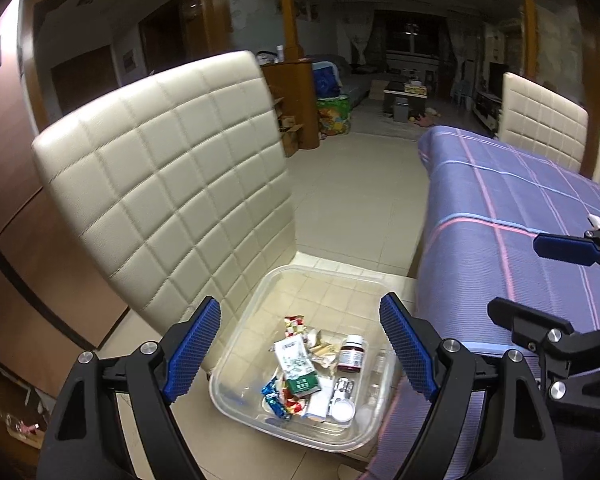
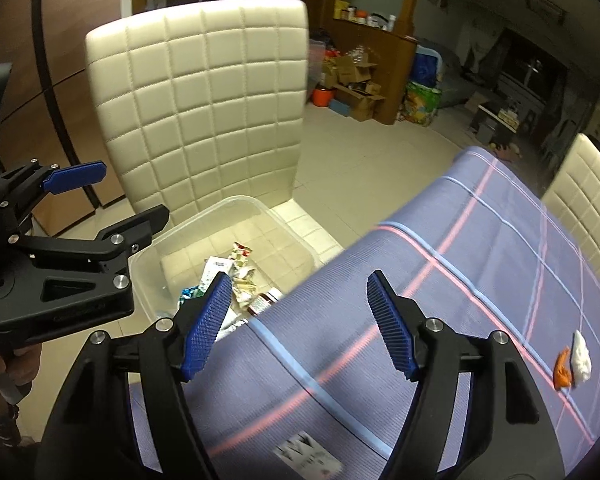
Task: Collect trash
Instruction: 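Move both tools back over the orange wrapper and white tissue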
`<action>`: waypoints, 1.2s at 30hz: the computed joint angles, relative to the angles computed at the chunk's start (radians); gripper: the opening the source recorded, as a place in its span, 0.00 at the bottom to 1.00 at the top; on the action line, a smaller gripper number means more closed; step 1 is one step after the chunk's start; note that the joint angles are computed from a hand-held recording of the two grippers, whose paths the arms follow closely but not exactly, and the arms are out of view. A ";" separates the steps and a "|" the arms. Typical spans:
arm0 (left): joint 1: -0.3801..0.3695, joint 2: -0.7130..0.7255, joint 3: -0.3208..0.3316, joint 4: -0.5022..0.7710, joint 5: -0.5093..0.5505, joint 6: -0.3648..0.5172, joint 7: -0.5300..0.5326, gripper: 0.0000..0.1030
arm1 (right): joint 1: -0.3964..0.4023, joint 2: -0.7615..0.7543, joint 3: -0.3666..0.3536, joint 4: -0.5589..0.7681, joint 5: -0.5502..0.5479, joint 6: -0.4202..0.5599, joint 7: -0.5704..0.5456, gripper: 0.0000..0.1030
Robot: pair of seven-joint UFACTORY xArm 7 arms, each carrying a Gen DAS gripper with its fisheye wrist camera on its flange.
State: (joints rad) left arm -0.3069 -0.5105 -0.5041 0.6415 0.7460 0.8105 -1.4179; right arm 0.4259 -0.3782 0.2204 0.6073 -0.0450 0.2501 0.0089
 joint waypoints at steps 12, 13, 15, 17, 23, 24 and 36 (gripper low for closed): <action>-0.081 0.289 -0.054 0.271 0.137 0.063 -0.025 0.78 | -0.062 -0.243 -0.126 -0.162 0.043 0.031 -0.078 0.68; -0.095 0.316 -0.054 0.295 0.151 0.068 -0.029 0.78 | -0.075 -0.263 -0.138 -0.176 0.045 0.035 -0.089 0.68; -0.123 0.402 -0.057 0.372 0.190 0.081 -0.028 0.78 | -0.106 -0.296 -0.161 -0.198 0.048 0.043 -0.108 0.68; -0.157 0.482 -0.053 0.448 0.224 0.098 -0.014 0.78 | -0.145 -0.330 -0.197 -0.223 0.049 0.050 -0.137 0.68; -0.266 0.728 -0.008 0.700 0.290 0.090 0.033 0.78 | -0.283 -0.353 -0.282 -0.252 0.043 0.054 -0.235 0.54; -0.283 0.757 0.002 0.732 0.290 0.087 0.045 0.78 | -0.315 -0.346 -0.295 -0.252 0.039 0.052 -0.251 0.51; -0.519 1.231 0.119 1.360 0.187 0.145 0.338 0.78 | -0.443 -0.173 -0.478 -0.173 0.157 0.022 -0.474 0.38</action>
State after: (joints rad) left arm -0.8257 0.7202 -0.3851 2.0013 0.9334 0.9559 -1.0797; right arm -0.0173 -0.5514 -0.2581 0.4345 0.1116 0.2723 -0.4655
